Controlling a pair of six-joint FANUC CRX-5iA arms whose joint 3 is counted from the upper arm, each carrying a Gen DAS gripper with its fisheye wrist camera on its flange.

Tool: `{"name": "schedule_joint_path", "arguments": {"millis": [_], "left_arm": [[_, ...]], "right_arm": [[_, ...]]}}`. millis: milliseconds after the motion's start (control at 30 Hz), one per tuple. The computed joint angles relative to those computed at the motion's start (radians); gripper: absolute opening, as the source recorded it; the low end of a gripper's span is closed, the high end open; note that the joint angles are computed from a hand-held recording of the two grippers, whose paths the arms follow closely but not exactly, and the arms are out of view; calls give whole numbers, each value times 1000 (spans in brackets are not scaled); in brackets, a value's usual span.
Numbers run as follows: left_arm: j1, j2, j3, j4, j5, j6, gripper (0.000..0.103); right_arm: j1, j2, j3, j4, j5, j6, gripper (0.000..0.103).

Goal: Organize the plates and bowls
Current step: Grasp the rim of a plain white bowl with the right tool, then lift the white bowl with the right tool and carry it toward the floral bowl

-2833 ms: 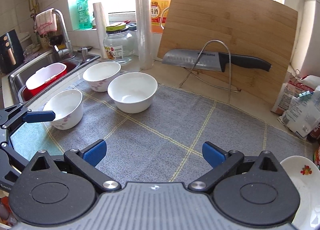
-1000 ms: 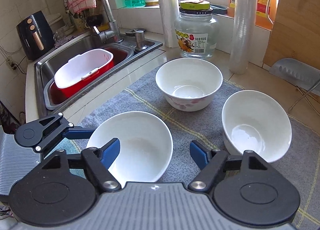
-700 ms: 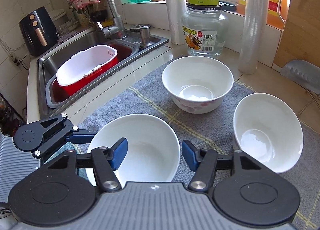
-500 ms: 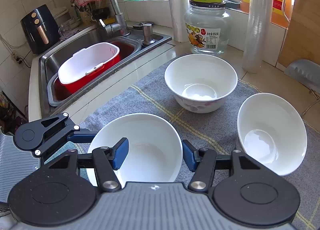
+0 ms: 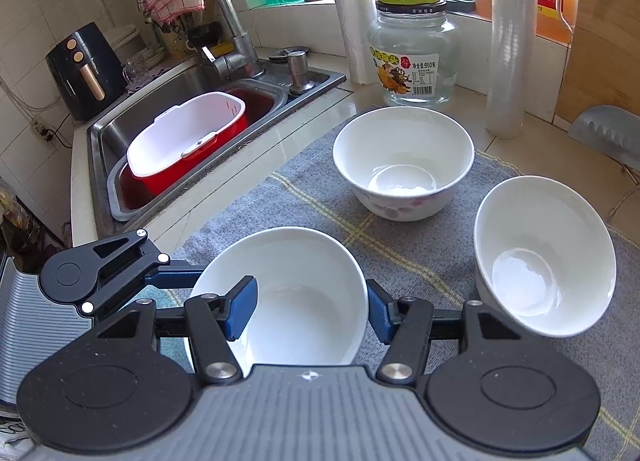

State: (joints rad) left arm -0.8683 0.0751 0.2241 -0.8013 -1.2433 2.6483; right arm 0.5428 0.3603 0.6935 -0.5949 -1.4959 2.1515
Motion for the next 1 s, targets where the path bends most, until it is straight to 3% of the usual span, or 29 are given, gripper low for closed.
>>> {"name": "schedule_joint_path", "arguments": {"millis": [400,1000], "left_arm": [[2,25,55,75,44,-95,90],[15,164,219,176,140,-261,90]], "right_arm": [[-61,-67,-60,-3,-4,-30,64],[-212,-142,-148,0,40,-28,64]]}}
